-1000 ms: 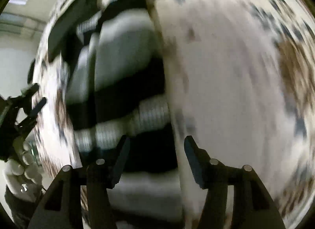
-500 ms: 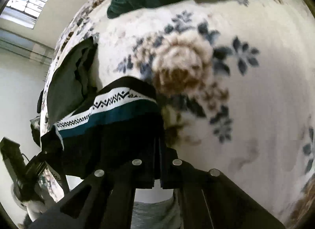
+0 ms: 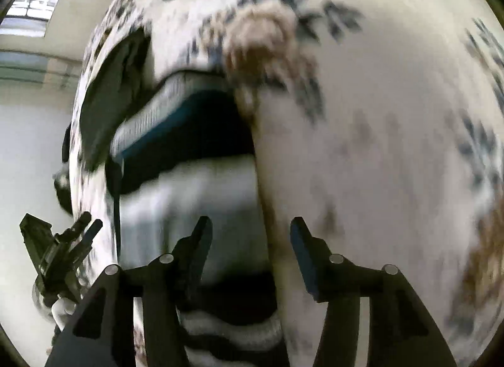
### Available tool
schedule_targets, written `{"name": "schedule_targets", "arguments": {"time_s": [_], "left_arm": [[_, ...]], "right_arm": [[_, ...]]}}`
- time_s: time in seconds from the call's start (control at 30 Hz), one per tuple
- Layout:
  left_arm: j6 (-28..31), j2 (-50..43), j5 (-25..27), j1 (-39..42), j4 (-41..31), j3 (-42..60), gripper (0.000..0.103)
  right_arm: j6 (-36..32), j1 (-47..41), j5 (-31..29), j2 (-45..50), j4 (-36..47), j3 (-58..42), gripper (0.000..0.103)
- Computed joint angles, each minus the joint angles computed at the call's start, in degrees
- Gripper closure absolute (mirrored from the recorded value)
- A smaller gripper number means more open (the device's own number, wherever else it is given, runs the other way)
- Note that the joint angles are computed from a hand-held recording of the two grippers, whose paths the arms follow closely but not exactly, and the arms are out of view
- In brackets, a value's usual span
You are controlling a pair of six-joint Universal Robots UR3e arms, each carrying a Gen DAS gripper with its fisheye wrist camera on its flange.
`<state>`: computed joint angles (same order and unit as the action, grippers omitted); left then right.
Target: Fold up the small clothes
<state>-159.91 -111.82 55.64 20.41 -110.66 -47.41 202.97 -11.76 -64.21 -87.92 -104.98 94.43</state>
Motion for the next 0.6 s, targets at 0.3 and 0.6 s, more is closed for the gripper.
{"name": "schedule_targets", "arguments": {"time_s": [0.3, 0.6], "left_arm": [[22.8, 32.0, 11.9, 16.8, -26.1, -26.8, 0.048], [27.5, 50.6, 20.3, 19.9, -27.9, -47.0, 0.048]], "right_arm": [[8.4, 6.3, 1.5, -41.4, 34.6, 17.1, 0.037], [44.9, 41.1, 2.3, -42.2, 9.7, 29.7, 0.037]]}}
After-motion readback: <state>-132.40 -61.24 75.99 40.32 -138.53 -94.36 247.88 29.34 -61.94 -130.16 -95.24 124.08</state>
